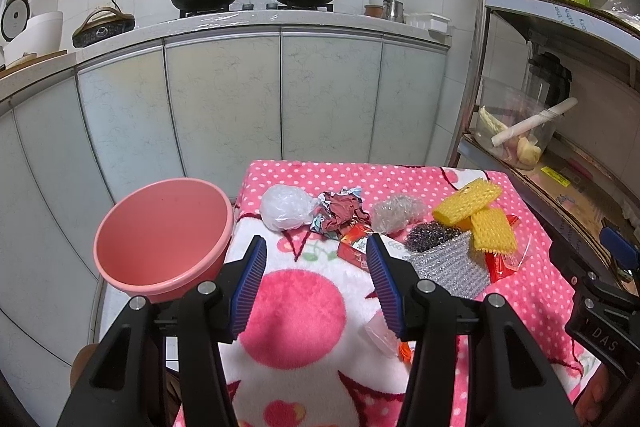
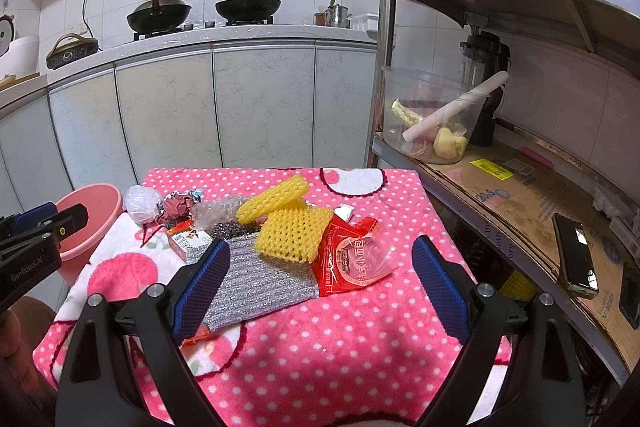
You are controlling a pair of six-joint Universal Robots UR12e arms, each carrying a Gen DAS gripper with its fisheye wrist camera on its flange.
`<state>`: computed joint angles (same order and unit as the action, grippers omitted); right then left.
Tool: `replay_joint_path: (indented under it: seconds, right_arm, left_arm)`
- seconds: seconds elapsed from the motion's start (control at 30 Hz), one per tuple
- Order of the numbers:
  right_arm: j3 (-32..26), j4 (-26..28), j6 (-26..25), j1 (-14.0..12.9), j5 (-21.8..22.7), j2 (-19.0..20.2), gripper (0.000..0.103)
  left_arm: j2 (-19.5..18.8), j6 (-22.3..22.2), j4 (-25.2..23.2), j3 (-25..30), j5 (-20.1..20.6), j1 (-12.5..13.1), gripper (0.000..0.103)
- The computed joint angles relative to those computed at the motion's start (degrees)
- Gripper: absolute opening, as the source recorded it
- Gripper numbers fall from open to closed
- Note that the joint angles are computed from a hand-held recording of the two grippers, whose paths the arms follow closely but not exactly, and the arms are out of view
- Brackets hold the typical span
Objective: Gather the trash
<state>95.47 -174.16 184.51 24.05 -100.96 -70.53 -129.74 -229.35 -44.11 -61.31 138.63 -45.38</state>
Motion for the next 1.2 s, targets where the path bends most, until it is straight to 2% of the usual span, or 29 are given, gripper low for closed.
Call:
replay_joint_path:
  seconds: [0.6, 0.8, 0.93, 1.03, 1.2]
  right_arm:
    - [0.1, 0.2, -0.5, -0.2, 1.0, 0.1, 0.093]
    - [0.2, 0.8, -0.5, -0.7, 1.8, 0.3, 0.093]
    - [0.1, 1.5, 0.5, -1.2, 2.2, 0.3, 0.093]
    - [0.3, 1.9, 0.2, -1.6, 2.7, 0.2, 0.093]
    - [0.5, 3.2, -0.6, -2.5, 4.4, -0.1, 0.093]
  left_arm:
    - [0.0, 0.8, -0.4, 0.1, -1.7, 0.4, 0.051]
    - [0.0, 2.3, -0.3, -0.2, -2.5, 0.7, 0.051]
    - [0.2, 1.8, -0.8, -0.5, -3.7, 1.1, 0.051]
    - [0.5, 2.5, -0.2, -1.2, -5.3, 1.6, 0.051]
    - [2.3, 7.2, 5.1, -4.9, -11.7, 2.8, 0.051]
